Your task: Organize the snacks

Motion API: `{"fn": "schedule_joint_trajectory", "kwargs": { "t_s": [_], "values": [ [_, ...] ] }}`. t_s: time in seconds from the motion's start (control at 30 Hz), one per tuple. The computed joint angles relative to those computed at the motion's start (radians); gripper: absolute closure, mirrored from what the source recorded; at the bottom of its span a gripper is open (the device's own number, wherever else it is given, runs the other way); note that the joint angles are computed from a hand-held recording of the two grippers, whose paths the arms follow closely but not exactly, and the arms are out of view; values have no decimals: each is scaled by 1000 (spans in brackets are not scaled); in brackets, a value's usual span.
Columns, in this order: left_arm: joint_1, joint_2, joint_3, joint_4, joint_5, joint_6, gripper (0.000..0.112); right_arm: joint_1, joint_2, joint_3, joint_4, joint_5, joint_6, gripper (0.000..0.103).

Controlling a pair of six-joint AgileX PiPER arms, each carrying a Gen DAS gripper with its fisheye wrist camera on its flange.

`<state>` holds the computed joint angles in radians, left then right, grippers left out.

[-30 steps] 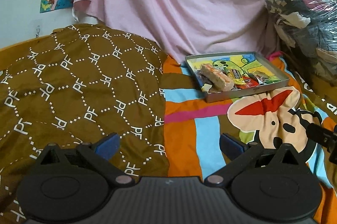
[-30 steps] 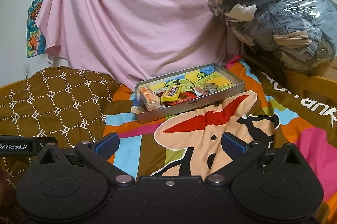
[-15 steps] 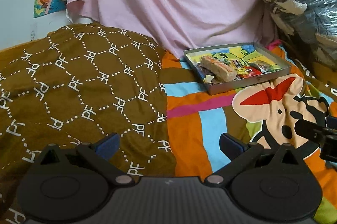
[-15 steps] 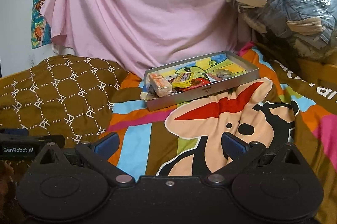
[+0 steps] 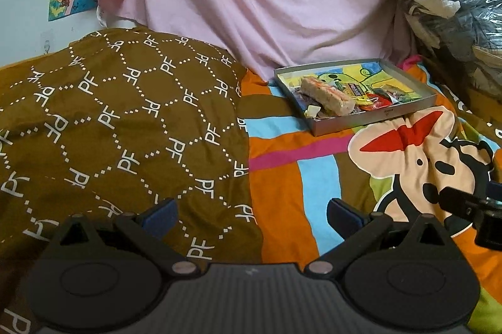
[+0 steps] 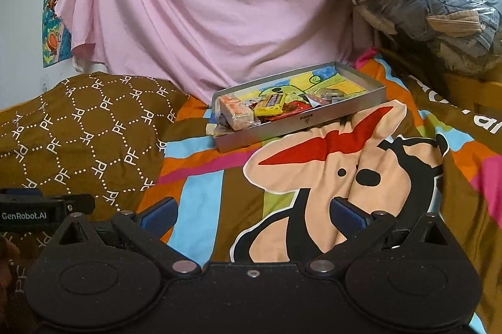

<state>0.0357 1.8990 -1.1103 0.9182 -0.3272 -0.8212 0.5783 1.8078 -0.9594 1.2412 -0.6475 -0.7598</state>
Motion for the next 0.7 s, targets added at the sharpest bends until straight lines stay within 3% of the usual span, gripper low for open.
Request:
{"fn": "schedule_joint_trajectory", "kwargs": {
  "t_s": [0.7],
  "values": [
    [-2,-6,9,-21,-7,25,10,-3,-4,5,9,-12,8,1]
  ]
}}
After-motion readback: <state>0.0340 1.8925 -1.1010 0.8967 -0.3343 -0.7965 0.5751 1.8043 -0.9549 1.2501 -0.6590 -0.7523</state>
